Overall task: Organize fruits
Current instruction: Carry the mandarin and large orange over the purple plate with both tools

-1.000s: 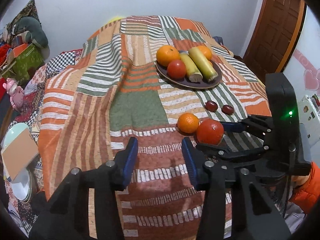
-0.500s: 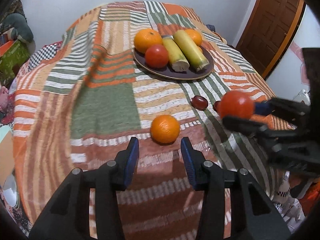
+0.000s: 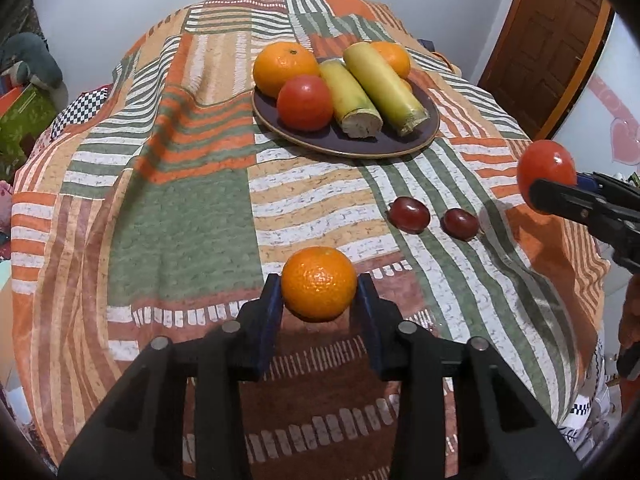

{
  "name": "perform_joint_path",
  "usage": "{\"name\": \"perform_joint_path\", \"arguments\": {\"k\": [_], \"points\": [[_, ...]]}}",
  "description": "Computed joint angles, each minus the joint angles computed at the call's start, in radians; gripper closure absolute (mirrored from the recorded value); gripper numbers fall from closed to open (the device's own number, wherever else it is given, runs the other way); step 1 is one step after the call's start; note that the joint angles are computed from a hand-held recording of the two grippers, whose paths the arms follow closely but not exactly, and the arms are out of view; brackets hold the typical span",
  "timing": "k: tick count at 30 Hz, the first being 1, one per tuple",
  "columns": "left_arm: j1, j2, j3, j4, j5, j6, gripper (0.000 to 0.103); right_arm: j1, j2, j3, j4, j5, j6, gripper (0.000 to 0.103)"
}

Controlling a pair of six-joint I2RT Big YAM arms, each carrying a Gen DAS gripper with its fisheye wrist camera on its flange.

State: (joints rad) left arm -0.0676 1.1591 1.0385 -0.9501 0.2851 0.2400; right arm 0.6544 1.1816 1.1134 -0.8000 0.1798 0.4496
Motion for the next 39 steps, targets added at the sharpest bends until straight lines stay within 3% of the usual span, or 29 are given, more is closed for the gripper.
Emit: {"name": "perform_joint_path", "arguments": {"k": [13, 39], "points": [[-0.012, 0.022, 0.096, 0.023, 0.029, -0.024, 0.066, -0.068, 0.021, 0.023, 0.031, -0.029, -0.033, 0.061], [-0.099, 0.277, 0.341, 0.116, 0.012, -0.089, 0.066, -0.176, 0.211, 0.165, 0.073, -0.070, -0.154, 0.061]]}}
